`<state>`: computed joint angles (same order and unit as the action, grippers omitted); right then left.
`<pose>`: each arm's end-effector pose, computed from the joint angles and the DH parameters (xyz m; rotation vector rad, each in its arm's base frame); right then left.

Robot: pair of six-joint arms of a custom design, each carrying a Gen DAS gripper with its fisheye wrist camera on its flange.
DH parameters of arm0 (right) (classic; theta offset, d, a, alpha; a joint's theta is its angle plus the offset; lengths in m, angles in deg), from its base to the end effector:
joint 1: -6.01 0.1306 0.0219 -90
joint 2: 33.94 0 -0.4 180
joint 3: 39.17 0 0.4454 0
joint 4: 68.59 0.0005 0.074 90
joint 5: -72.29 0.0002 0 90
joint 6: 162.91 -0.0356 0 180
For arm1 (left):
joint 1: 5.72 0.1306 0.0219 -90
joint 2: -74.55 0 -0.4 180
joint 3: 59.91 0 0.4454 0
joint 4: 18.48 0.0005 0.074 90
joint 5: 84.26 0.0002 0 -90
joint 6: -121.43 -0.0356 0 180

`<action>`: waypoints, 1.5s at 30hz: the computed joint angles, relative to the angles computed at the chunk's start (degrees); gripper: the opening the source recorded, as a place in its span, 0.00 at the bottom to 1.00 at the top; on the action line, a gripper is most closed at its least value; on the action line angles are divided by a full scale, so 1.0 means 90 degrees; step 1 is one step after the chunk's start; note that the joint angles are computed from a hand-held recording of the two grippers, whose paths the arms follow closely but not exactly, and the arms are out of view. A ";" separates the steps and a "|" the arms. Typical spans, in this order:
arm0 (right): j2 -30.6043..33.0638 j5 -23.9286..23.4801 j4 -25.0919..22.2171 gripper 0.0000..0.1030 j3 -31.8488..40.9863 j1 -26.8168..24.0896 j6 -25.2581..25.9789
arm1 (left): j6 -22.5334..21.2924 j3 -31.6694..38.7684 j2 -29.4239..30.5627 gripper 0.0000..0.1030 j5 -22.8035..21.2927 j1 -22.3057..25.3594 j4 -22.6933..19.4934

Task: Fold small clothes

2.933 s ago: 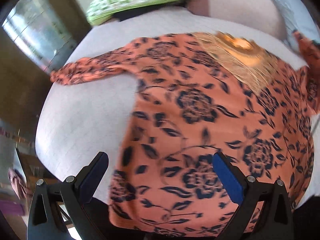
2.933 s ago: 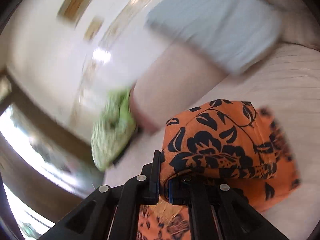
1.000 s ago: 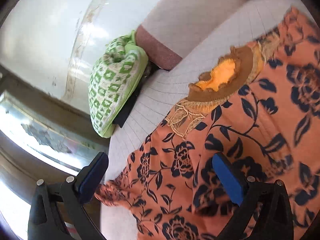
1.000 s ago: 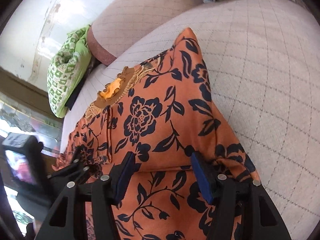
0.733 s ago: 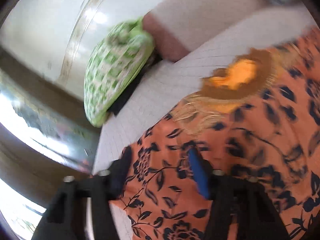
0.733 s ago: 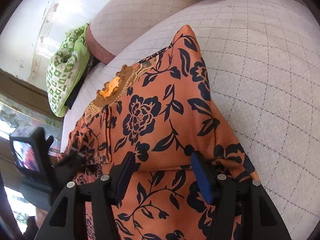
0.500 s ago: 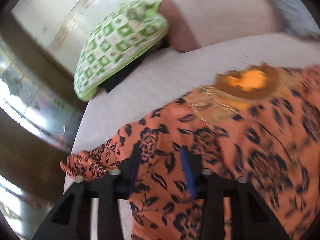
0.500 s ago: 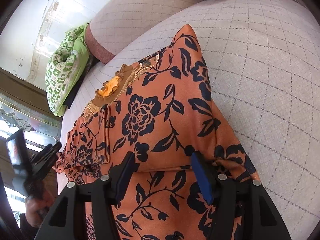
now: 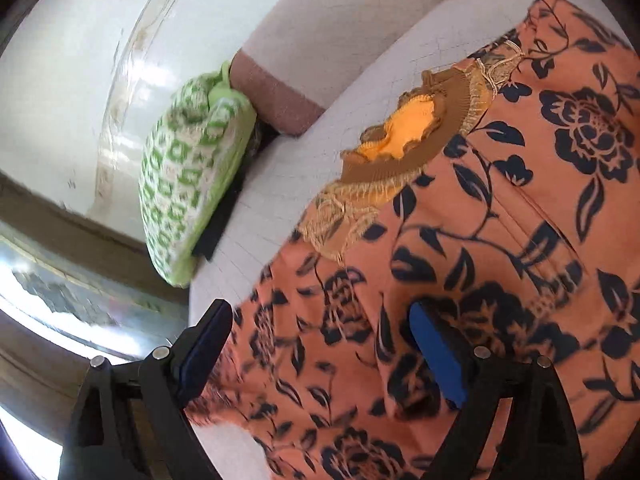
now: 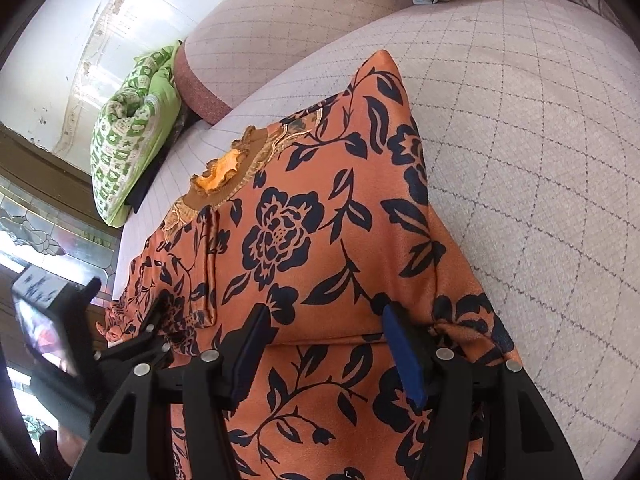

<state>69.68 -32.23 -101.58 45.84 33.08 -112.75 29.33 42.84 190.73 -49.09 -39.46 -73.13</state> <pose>0.5353 0.2830 0.2921 0.1752 2.6064 0.7784 0.5703 -0.3465 0.2984 0.4943 2.2891 1.0398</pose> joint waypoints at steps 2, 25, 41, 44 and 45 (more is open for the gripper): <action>0.0008 -0.0007 -0.0006 0.61 0.0010 -0.0003 -0.0005 | -0.0524 -0.0029 0.0054 0.86 -0.0231 -0.0042 0.0342; -0.0003 0.0112 0.0116 0.61 -0.0038 0.0038 -0.0042 | -0.0149 -0.1073 -0.1184 0.79 0.2552 0.0198 0.0816; 0.0011 0.0123 0.0089 0.61 -0.0017 0.0043 -0.0019 | -0.0896 -0.0850 -0.1012 0.84 0.3291 0.0299 0.0532; 0.0017 0.0177 0.0087 0.61 -0.0011 0.0065 0.0005 | -0.0975 -0.0832 -0.0962 0.84 0.3306 0.0292 0.0409; 0.0013 0.0189 0.0099 0.61 -0.0018 0.0070 0.0012 | -0.1018 -0.0798 -0.0912 0.84 0.3218 0.0285 0.0368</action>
<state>69.79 -30.53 -100.69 45.68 33.71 -112.64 20.16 35.66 182.52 -20.13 -36.89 -69.82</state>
